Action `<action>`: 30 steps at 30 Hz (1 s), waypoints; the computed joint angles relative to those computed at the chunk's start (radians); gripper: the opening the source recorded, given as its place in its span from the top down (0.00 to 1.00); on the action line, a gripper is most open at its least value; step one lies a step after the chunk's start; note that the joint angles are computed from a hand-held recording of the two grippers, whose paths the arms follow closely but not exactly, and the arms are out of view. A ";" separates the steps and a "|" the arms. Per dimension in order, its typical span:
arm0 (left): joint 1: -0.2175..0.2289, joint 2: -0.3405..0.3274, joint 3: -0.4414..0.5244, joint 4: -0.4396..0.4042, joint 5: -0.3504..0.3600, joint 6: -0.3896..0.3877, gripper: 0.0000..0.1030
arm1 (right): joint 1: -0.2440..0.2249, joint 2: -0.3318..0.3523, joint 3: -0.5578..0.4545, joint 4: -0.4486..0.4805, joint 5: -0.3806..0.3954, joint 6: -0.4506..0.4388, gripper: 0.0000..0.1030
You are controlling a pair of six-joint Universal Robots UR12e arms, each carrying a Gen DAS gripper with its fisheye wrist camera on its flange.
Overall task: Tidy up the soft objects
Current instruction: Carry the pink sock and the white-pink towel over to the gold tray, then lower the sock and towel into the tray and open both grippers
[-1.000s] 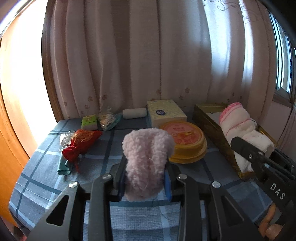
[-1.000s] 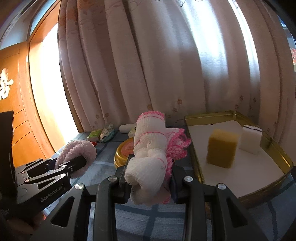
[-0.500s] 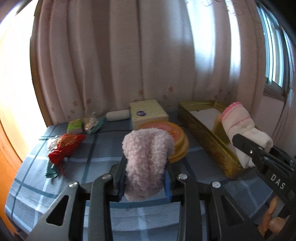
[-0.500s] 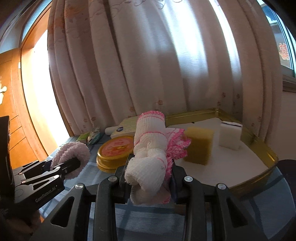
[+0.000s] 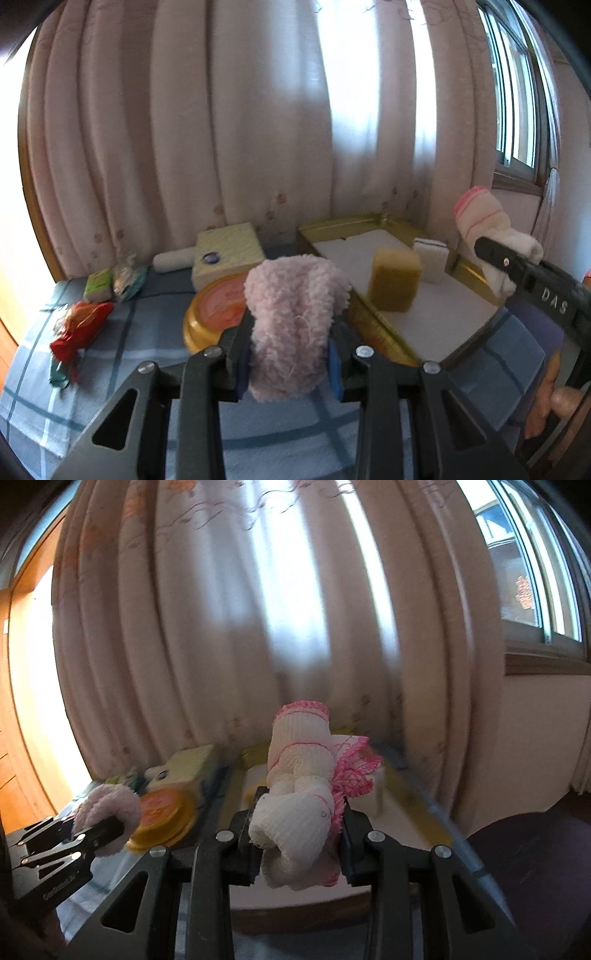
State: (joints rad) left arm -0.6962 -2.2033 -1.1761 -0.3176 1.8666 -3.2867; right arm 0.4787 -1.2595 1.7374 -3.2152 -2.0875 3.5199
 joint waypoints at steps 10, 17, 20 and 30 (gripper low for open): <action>-0.023 -0.118 0.210 -0.098 -0.015 0.029 0.70 | -0.052 0.012 -0.059 0.030 0.006 -0.061 0.66; -0.023 -0.215 0.400 -0.217 -0.037 0.009 0.70 | -0.089 0.035 -0.125 0.108 0.069 -0.068 0.66; -0.020 -0.252 0.473 -0.281 -0.043 -0.020 0.70 | -0.107 0.045 -0.159 0.173 0.095 -0.062 0.66; -0.016 -0.406 0.770 -0.519 -0.047 -0.064 0.69 | -0.162 0.070 -0.250 0.407 0.208 -0.030 0.66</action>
State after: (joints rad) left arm -0.7123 -2.6088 -0.4061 -0.8363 1.8200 -3.3502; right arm 0.3163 -1.1894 1.4875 -2.8079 -1.8798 3.4898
